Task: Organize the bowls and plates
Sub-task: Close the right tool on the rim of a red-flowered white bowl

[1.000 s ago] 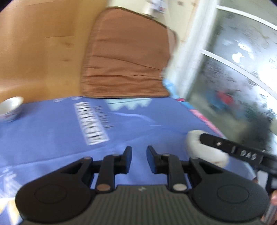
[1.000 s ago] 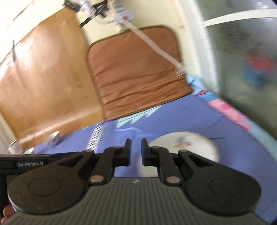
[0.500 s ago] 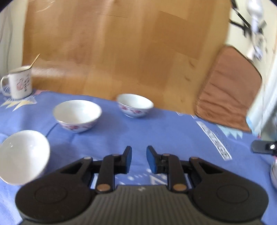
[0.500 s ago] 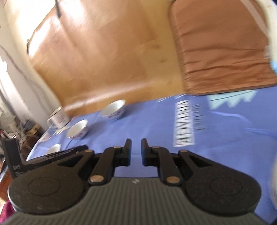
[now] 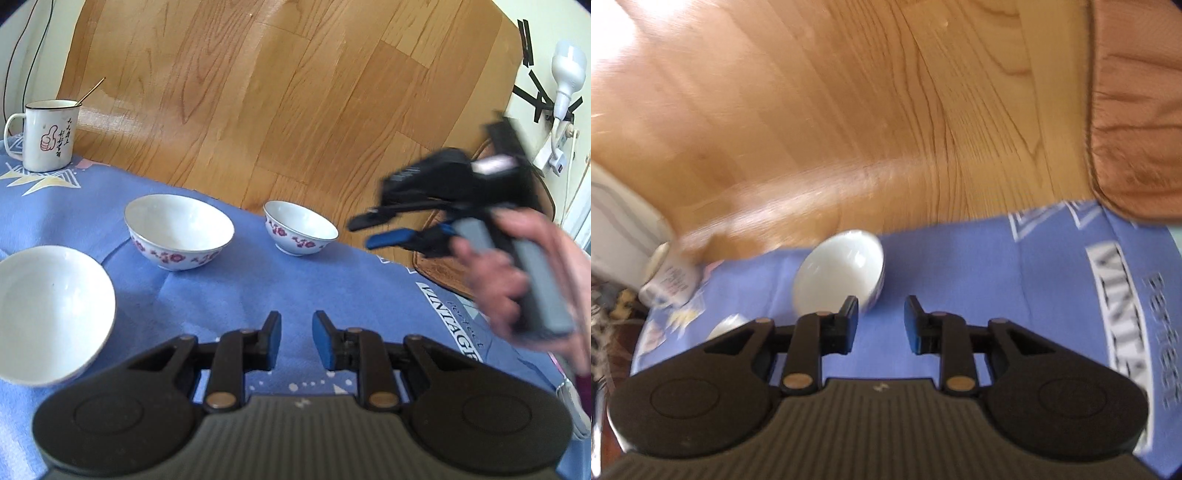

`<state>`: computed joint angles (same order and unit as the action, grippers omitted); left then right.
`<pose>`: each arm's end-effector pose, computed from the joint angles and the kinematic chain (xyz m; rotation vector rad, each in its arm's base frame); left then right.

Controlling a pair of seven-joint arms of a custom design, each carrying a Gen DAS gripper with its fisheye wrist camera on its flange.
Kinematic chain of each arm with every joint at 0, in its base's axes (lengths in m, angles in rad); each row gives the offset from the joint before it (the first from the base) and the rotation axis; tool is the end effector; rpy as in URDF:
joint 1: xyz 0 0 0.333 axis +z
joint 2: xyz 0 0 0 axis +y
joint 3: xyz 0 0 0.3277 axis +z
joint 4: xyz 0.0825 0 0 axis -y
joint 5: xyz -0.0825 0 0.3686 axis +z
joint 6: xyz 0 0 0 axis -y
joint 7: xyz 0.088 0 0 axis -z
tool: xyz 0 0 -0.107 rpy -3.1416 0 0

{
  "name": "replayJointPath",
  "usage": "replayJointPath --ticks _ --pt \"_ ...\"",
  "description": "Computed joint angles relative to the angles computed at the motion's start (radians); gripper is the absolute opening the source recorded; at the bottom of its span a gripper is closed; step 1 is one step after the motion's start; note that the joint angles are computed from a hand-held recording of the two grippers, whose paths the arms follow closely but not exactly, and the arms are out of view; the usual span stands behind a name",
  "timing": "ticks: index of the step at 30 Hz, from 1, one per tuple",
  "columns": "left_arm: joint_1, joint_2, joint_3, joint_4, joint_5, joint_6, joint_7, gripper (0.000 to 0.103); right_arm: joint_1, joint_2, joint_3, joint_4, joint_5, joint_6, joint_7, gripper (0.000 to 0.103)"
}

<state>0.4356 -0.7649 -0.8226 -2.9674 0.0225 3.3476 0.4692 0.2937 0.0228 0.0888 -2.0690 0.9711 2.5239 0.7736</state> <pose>0.3179 -0.1360 0.4329 -2.0275 1.1076 -1.0947 0.5350 0.2062 0.4828 -1.9945 1.2069 0.0780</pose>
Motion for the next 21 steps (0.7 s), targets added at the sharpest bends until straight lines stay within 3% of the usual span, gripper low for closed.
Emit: replayJointPath --ticks 5,7,9,15,18,21 --pt "0.027 -0.02 -0.025 0.006 0.004 -0.012 -0.007 0.019 0.02 0.102 0.026 0.094 -0.142 0.023 0.171 0.03" --pt "0.027 -0.023 -0.023 0.004 0.005 -0.017 -0.019 0.019 0.014 0.115 0.034 0.106 -0.167 0.001 0.194 0.013" --pt "0.025 -0.022 -0.016 -0.001 0.005 -0.009 -0.03 0.019 0.006 0.107 0.042 0.098 -0.163 0.002 0.177 0.01" --pt "0.008 0.003 0.01 -0.017 -0.003 0.049 -0.023 0.02 -0.044 0.0 0.004 0.018 -0.097 -0.121 0.046 0.009" --pt "-0.041 0.066 0.06 -0.031 -0.011 0.135 0.018 0.02 -0.076 -0.066 -0.047 -0.034 -0.078 -0.228 -0.016 0.01" --pt "-0.164 0.166 0.182 -0.024 0.011 0.191 0.066 0.02 -0.114 -0.143 -0.111 -0.107 -0.087 -0.332 -0.084 0.01"
